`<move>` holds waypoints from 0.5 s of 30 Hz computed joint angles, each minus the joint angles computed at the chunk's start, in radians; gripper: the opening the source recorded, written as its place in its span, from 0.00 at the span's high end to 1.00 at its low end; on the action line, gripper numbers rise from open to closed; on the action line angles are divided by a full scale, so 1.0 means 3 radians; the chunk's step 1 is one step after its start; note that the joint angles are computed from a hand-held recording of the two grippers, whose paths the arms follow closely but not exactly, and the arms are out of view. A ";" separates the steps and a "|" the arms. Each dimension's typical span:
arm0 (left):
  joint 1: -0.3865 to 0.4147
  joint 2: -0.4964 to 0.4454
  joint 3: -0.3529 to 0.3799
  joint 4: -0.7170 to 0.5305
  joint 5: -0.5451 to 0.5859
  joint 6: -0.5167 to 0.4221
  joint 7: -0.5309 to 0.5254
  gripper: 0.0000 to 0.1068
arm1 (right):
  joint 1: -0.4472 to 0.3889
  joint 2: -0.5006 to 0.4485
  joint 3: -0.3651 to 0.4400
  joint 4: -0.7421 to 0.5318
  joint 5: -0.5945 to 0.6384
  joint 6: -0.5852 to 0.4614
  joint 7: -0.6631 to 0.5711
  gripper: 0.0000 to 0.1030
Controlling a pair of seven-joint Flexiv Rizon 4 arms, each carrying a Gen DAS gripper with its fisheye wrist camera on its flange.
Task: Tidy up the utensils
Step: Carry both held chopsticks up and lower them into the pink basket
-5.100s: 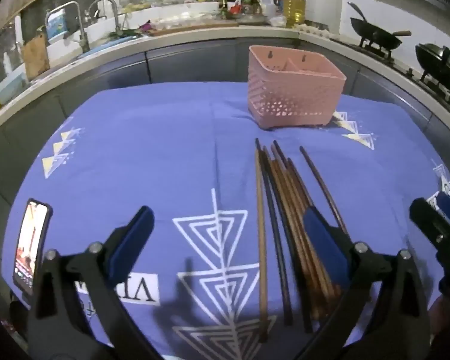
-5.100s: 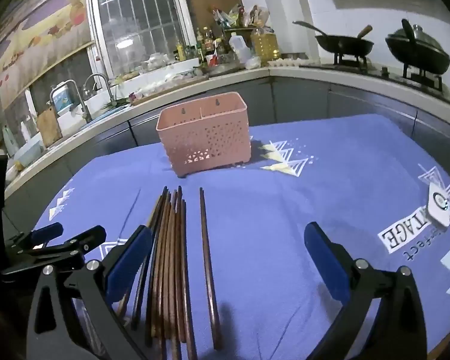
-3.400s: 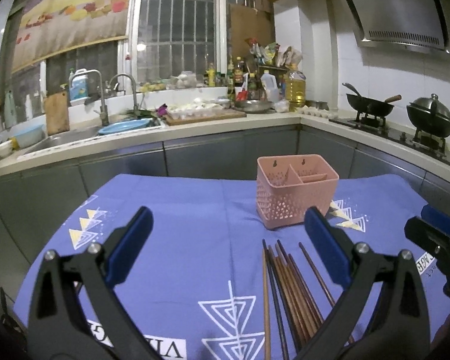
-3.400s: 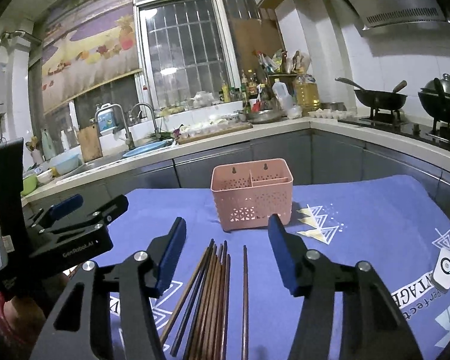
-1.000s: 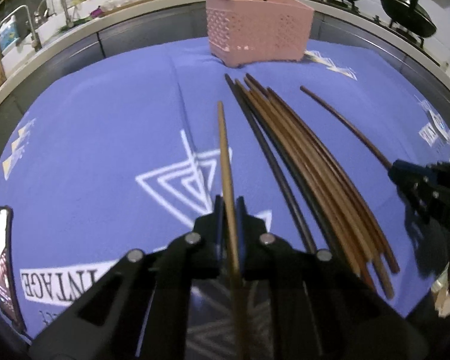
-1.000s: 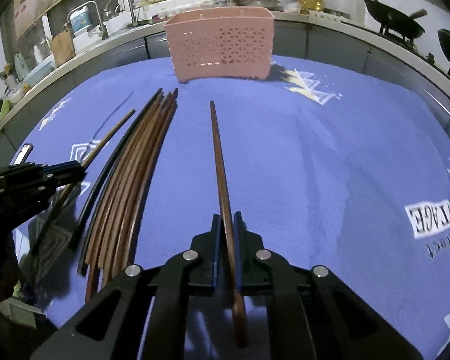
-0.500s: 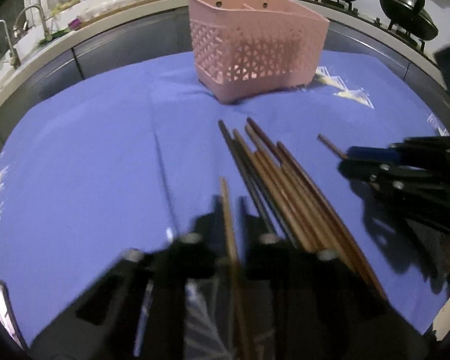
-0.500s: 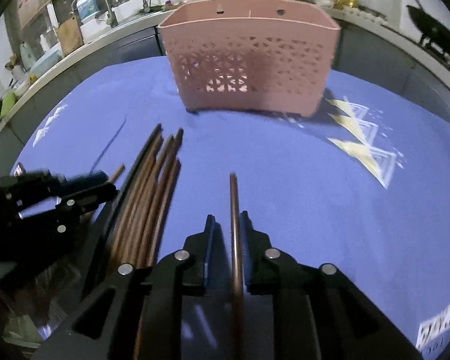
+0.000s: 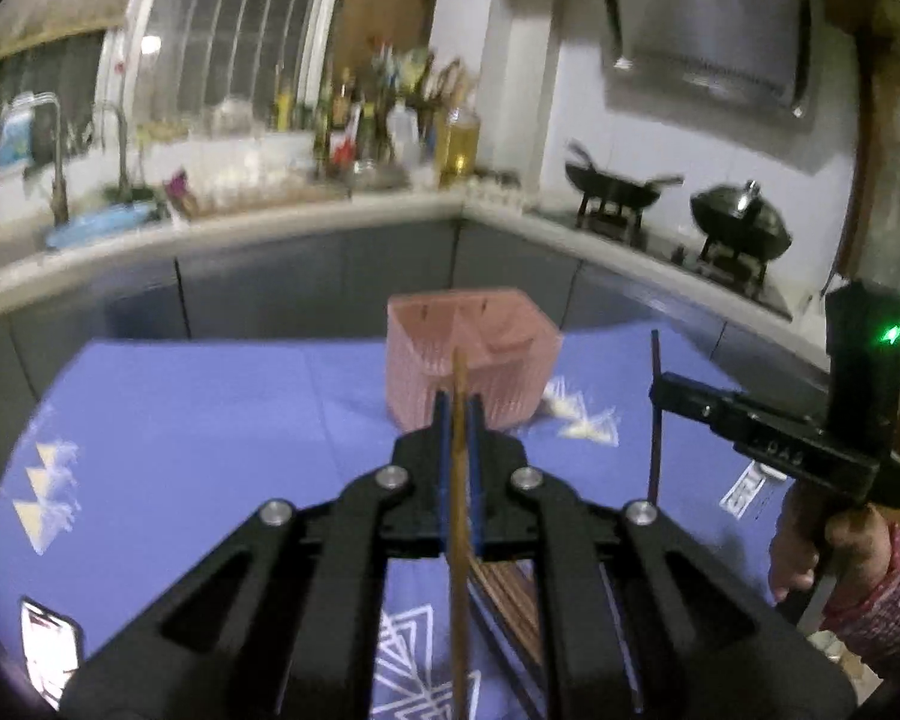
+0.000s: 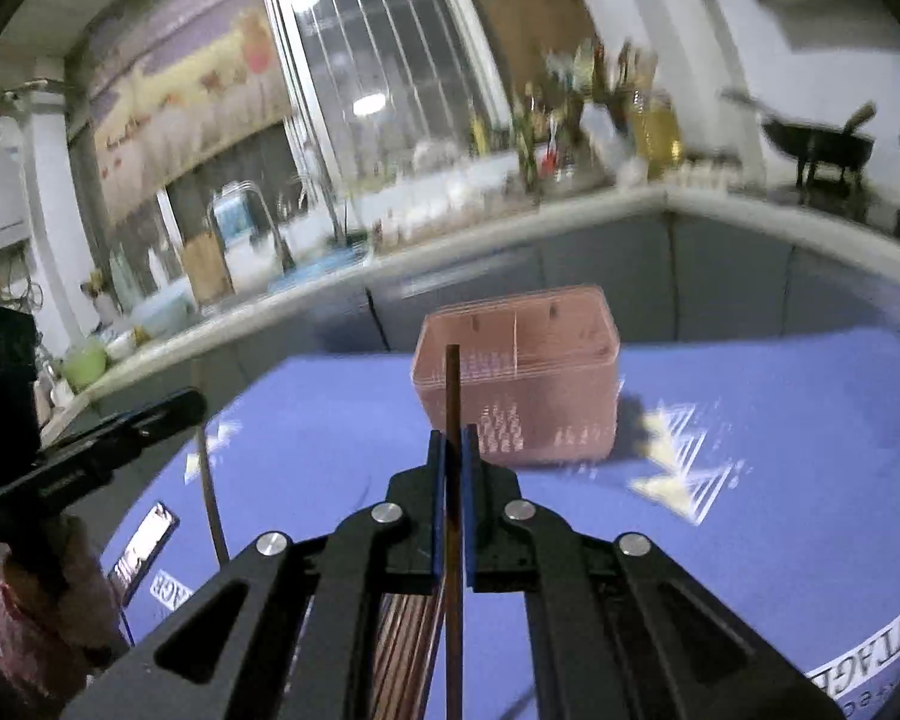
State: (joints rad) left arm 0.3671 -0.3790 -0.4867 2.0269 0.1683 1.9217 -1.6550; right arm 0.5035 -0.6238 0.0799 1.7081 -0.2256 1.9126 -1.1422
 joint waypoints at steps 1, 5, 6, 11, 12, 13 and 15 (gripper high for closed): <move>0.0025 0.0024 -0.0027 0.0021 0.0001 0.0018 -0.0023 0.96 | 0.0112 0.0040 -0.0132 0.0051 0.0096 0.0079 -0.0024 0.95; -0.0092 0.0105 0.0114 0.0061 -0.0025 0.0056 -0.0059 0.96 | 0.0280 0.0080 -0.0312 0.0127 0.0329 0.0203 -0.0116 0.95; -0.0182 0.0124 0.0214 0.0065 -0.0045 0.0073 -0.0051 0.96 | 0.0266 0.0078 -0.0293 0.0144 0.0351 0.0257 -0.0137 0.95; -0.0093 0.0156 0.0128 0.0043 0.0051 -0.0010 -0.0079 0.96 | 0.0302 0.0084 -0.0303 0.0094 0.0439 0.0149 -0.0204 0.95; -0.0064 0.0160 0.0088 0.0009 0.0043 -0.0044 -0.0068 0.96 | 0.0238 0.0078 -0.0235 0.0060 0.0387 0.0108 -0.0188 0.95; -0.0079 0.0129 0.0089 -0.0023 0.0025 -0.0045 -0.0042 0.96 | 0.0215 0.0080 -0.0205 0.0041 0.0364 0.0096 -0.0177 0.95; 0.0065 0.0083 -0.0112 -0.0168 0.0010 -0.0153 0.0014 0.96 | 0.0073 0.0049 -0.0067 -0.0094 0.0249 0.0065 -0.0125 0.95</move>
State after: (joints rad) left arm 0.3867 -0.3542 -0.5205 1.9764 0.1713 1.8757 -1.6507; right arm 0.5256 -0.6092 0.0596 1.6800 -0.1510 1.9320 -1.1797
